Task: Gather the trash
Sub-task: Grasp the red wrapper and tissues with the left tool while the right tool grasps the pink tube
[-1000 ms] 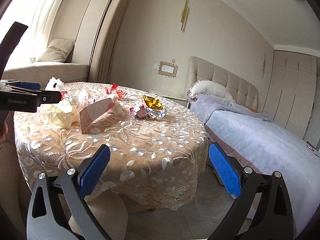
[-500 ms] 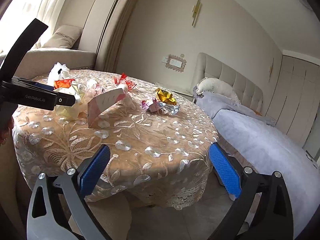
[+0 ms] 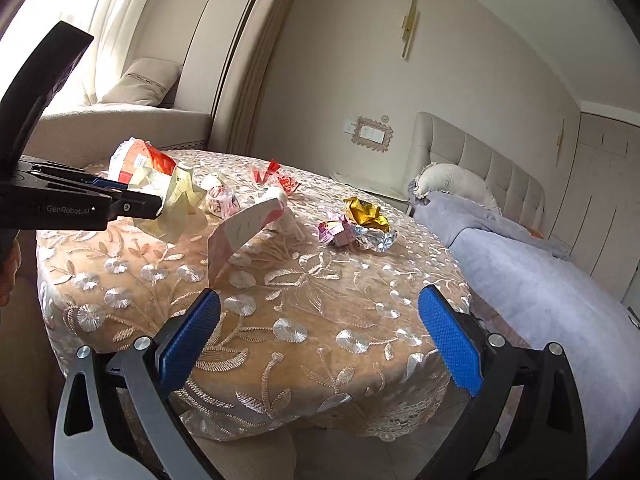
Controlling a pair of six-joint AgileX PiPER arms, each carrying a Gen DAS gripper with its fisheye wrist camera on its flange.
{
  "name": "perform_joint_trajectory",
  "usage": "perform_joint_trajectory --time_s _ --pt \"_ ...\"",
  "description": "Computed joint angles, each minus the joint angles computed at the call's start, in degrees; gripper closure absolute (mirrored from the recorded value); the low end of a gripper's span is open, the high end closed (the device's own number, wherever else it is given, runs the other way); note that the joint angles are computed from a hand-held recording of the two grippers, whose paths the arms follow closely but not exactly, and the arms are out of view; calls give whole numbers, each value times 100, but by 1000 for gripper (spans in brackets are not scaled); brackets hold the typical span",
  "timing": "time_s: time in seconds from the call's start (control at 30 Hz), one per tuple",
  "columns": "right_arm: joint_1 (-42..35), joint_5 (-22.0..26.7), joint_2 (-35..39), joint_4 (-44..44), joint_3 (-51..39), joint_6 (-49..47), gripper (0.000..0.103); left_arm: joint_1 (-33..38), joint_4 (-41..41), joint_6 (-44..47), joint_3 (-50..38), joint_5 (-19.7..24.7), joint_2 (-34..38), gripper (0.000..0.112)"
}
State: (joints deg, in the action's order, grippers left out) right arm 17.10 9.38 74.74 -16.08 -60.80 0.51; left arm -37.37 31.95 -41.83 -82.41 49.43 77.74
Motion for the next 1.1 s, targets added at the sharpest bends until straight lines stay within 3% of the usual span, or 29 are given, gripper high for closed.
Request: perform_joint_trajectory --time_s 0.2,0.43,0.53,0.7,0.87,0.97,1.0,1.07,1.1 --pt "358 -38 313 -29 -404 119 5 162 -82 284 -19 54 -314 93" --pt "679 7 625 -114 -824 250 5 139 424 119 -173 286 -639 98" --pt "769 140 789 42 -1062 165 5 54 646 101 -318 375 -624 100" --pt "902 376 1054 -460 -1426 769 5 -43 703 192 -439 401 -546 100" --pt "689 1036 1492 1351 -2136 -692 5 218 460 417 -468 271 -522 100" --pt "624 1615 1885 1632 -2736 -747 5 355 291 565 -507 234 -509 100" --pt "600 1805 2007 1775 -2932 -818 8 365 283 577 -515 228 -501 100" --pt "569 2232 2258 1954 -3334 -902 43 386 245 626 -534 211 -484 100" --pt "551 2462 2390 2042 -3532 -944 52 381 249 630 -540 212 -479 100"
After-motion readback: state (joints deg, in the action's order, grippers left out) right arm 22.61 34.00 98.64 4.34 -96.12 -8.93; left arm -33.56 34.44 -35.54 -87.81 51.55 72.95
